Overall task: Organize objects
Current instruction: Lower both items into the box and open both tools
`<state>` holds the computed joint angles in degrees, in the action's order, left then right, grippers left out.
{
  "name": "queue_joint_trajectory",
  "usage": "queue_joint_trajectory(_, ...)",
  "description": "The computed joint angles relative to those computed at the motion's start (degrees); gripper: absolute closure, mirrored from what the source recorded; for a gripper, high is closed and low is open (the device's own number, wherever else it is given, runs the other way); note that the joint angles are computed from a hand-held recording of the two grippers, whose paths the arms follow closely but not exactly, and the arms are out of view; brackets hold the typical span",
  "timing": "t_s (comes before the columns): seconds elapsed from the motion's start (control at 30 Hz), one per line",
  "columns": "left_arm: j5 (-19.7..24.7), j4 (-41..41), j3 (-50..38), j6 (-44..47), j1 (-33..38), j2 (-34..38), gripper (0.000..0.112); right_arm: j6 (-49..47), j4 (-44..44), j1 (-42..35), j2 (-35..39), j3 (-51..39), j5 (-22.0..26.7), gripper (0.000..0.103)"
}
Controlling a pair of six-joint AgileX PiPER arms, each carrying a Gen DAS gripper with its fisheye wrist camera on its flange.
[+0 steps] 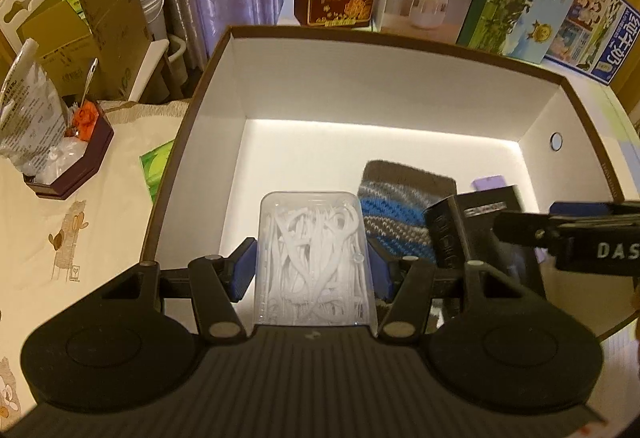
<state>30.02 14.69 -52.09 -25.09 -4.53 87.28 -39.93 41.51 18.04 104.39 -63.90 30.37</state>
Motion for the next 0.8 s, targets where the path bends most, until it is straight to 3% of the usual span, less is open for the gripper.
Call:
queue_joint_trajectory(0.33,0.32,-0.19,-0.59,1.37,0.25,1.55,0.061,-4.48,-0.42,0.41,-1.58,1.6,0.38,0.018)
queue_joint_trajectory(0.47,0.19,0.65,-0.26,0.82,-0.11,0.39,0.048,-7.85,0.61,0.23,-2.81,2.8,0.5,0.011)
queue_joint_trajectory(0.8,2.51,-0.16,1.56,1.12,-1.39,-5.08,0.035,-14.65,3.24,-2.83,-7.02,6.1,2.71,0.005)
